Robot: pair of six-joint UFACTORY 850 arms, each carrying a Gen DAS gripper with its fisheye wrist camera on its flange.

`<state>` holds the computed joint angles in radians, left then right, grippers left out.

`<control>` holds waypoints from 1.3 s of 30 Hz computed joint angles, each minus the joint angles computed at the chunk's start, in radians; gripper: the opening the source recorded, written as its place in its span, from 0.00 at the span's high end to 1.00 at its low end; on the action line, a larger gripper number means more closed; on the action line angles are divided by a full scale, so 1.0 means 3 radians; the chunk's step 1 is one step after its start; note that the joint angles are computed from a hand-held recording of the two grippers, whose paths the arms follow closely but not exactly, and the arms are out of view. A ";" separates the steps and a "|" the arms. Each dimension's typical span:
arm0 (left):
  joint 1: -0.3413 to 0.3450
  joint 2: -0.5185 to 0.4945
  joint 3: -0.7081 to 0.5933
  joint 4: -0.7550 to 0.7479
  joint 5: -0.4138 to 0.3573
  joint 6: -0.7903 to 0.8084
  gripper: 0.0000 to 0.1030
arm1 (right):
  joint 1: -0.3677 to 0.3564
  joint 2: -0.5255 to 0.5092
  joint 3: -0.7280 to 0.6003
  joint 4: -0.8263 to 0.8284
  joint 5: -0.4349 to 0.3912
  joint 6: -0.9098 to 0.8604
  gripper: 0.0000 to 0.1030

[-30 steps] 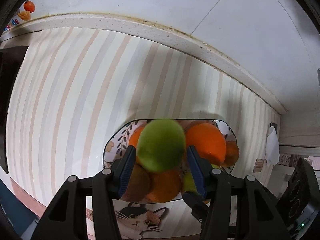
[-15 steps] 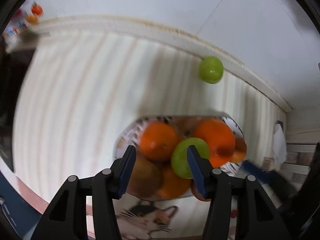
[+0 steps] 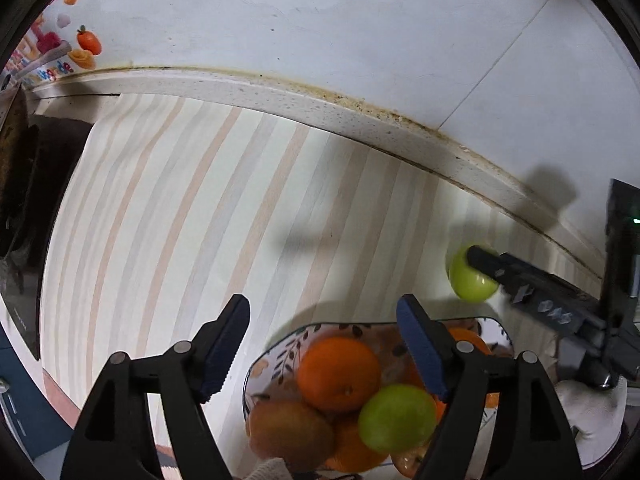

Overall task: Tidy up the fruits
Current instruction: 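Open both grippers to set the green apples on the plate, then lift away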

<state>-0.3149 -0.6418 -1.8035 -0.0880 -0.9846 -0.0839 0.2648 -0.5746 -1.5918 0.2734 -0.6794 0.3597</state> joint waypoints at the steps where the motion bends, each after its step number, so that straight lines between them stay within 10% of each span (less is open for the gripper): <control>1: -0.0007 -0.0024 -0.0028 0.0014 -0.0011 -0.0009 0.27 | 0.0023 -0.0073 -0.0073 -0.0043 -0.0077 0.0028 0.36; 11: 0.0094 0.0099 0.0078 -0.0074 0.0075 0.0044 0.14 | 0.0249 -0.0021 -0.0104 -0.0484 -0.0111 0.0186 0.39; 26: 0.0027 0.1149 0.1413 0.0035 0.0598 0.0040 0.14 | 0.0383 0.1349 0.1322 -0.0309 0.0236 0.0504 0.38; 39: -0.0144 0.1362 0.1802 0.0163 0.0648 -0.0097 0.14 | 0.0498 0.1628 0.1907 -0.0248 0.0698 0.0955 0.36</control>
